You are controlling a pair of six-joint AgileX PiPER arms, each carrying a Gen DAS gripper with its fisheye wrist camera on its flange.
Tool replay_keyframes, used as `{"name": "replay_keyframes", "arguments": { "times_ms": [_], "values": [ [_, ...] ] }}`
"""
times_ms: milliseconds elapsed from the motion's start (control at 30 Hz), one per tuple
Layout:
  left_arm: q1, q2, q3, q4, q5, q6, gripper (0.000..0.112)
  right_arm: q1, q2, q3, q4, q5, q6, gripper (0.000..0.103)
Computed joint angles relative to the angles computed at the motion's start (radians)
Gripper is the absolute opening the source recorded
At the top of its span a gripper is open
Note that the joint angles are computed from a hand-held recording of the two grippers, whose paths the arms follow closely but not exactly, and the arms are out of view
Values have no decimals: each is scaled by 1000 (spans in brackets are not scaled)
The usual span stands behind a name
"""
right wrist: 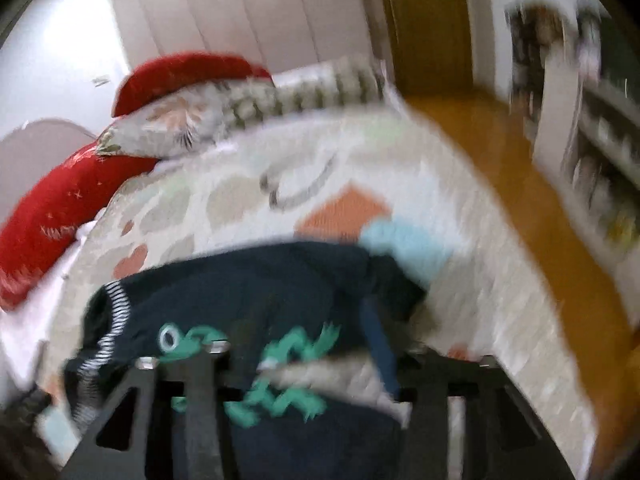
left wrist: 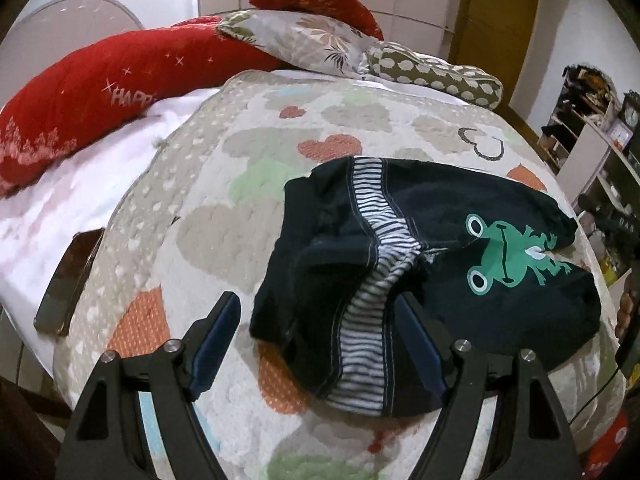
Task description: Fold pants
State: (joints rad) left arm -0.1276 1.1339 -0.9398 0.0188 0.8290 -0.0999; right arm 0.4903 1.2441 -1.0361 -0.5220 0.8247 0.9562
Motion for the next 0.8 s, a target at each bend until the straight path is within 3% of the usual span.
{"name": "replay_keyframes", "arguments": {
  "times_ms": [33,100,167,300,533,633,800],
  "values": [
    [-2,11,-9,-2,2,2,78,27,11,5,-56,1,10,72],
    [-1,36,-28,-19,6,16,78,31,61,-17,-47,16,-39,72],
    [-16,58,-43,-7,6,9,78,-33,89,-57,86,25,-185,72],
    [-48,105,-69,33,1,-11,78,-125,147,-102,226,35,-310,72],
    [-50,225,-175,7,9,69,78,-186,196,-130,315,6,-442,72],
    [-21,330,-283,-82,29,185,78,-226,244,-178,407,-1,-564,72],
    [21,602,-565,-229,132,362,78,-319,398,-353,620,40,-778,72]
  ]
}}
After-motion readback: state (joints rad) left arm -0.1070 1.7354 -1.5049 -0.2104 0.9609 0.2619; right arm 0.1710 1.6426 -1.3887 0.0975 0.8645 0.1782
